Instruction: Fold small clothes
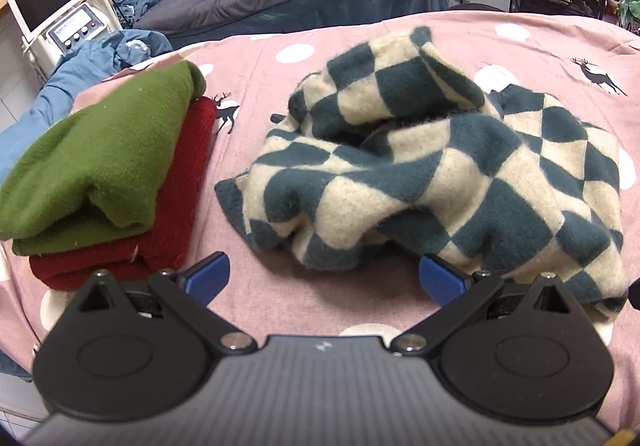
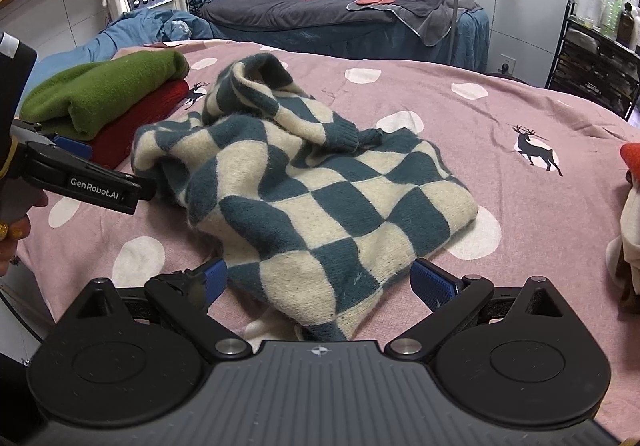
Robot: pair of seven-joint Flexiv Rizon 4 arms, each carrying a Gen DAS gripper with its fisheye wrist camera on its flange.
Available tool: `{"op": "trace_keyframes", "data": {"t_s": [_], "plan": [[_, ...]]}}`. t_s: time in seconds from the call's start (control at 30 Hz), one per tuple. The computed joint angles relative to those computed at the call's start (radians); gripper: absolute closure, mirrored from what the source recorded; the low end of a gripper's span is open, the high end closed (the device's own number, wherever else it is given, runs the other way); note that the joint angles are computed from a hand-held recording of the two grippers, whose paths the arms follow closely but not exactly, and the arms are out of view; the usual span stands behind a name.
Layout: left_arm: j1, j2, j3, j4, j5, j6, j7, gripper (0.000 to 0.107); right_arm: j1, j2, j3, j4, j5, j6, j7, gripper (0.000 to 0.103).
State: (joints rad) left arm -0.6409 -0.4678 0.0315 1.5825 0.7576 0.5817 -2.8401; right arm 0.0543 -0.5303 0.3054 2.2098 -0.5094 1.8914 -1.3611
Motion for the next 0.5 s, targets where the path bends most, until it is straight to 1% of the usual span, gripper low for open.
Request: {"op": "trace_keyframes", "data": {"t_s": [0.13,0.3,0.37,0.5], "plan": [[0.004,0.008,0.006,0.013,0.02,0.027,-0.011,0.004,-0.01,-0.008,0.006,-0.005,0.003,0.0,0.008,0.0],[0.017,0.011,0.02,0.031,0.069,0.077,-0.029,0.004,-0.068,-0.027,0.054,-0.016,-0.017,-0.01,0.043,0.0],[0.028,0.004,0.018,0.028,0.071,0.09,-0.002,0.004,-0.069,-0.026,0.054,-0.014,-0.022,-0.011,0.045,0.0],[0.042,-0.007,0.026,0.031,0.084,0.143,0.015,0.004,-0.058,-0.022,0.043,-0.008,-0.024,-0.008,0.041,0.0]]}}
